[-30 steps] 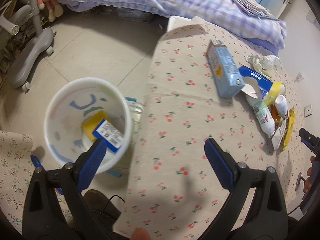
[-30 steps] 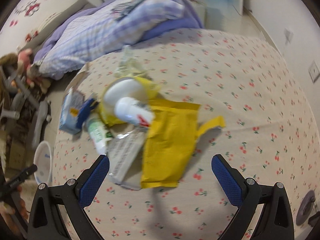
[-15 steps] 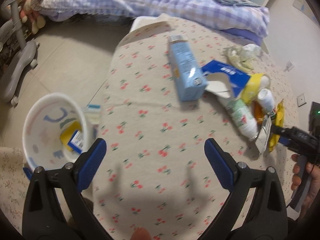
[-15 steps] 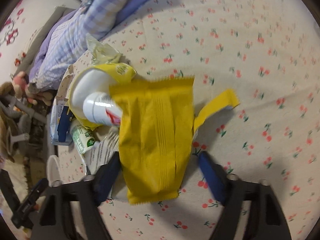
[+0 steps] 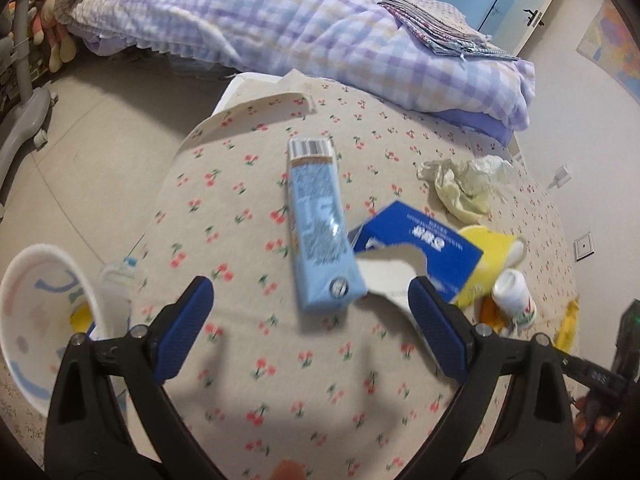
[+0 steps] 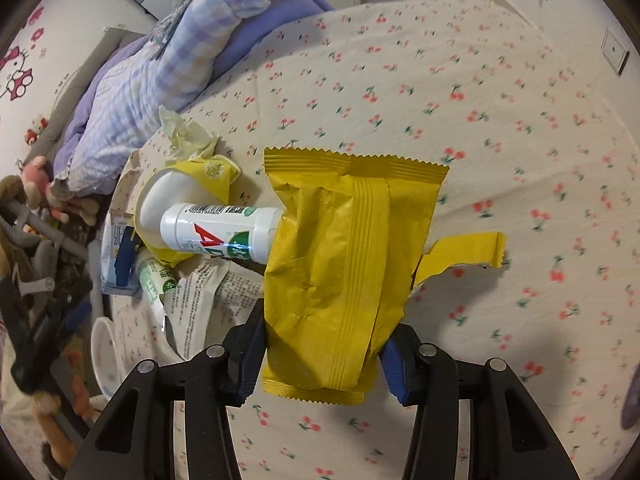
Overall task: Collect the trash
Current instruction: 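Grasp the light-blue carton with the left gripper while the right grasps the yellow wrapper, then drop the light-blue carton into the white bin with the left gripper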
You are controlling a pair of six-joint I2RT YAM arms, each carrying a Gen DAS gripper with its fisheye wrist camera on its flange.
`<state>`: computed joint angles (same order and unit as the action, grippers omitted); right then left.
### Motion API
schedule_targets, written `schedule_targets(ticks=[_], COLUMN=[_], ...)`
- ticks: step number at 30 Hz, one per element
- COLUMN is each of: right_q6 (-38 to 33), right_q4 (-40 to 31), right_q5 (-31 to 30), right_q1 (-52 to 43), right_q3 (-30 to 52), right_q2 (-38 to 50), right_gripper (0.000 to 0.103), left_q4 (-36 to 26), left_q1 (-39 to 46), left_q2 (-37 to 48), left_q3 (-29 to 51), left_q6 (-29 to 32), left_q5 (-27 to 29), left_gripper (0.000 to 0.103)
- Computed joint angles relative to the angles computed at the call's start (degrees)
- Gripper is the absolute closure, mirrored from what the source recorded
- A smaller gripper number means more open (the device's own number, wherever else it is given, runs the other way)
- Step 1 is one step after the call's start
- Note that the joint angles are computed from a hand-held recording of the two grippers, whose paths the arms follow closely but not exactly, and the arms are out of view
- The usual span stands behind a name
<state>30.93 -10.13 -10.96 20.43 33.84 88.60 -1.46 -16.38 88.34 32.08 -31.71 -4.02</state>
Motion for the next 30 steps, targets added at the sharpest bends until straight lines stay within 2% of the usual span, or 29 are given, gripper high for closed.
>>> schedule_targets(ticks=[5,10,13,14,21,30], right_q6=[-1.48,-1.52,-1.92,-1.96,-1.2,1.86], right_q4=[-1.87,-2.26,-2.64,-2.74,-3.6,-5.91], right_q5=[0.82,-0.14,0.1,0.23,1.07,3.27], right_q1=[-0.71,-1.46,-1.41,-1.34,-0.13,5.81], right_q3=[-0.48,-1.3,-1.26,-1.21,-1.36,-1.03], right_q2=[-2.65,-3.87,-4.03,-4.05,-5.86,-11.25], right_gripper=[0.052,0.052,0.052,0.052,0.052,0.052], left_q4=[4.05,5.13,5.04,5.15,3.51,-3.79], left_q1=[-0.06,-0.08,0.42,0.8,0.72,1.6], left_q2=[5.43,9.08,10.02,10.1,5.76,-6.05], left_q3=[2.01,3.1,2.9,2.69,0.18,-5.46], left_q6=[-0.66,-1.53,-2.66,-2.87,-2.94,-0.29], left_q5=[-1.03,-2.09,-1.42,-0.69,-1.47,-0.42], left_gripper=[0.014,0.03,0.054,0.065,0.066,0.066])
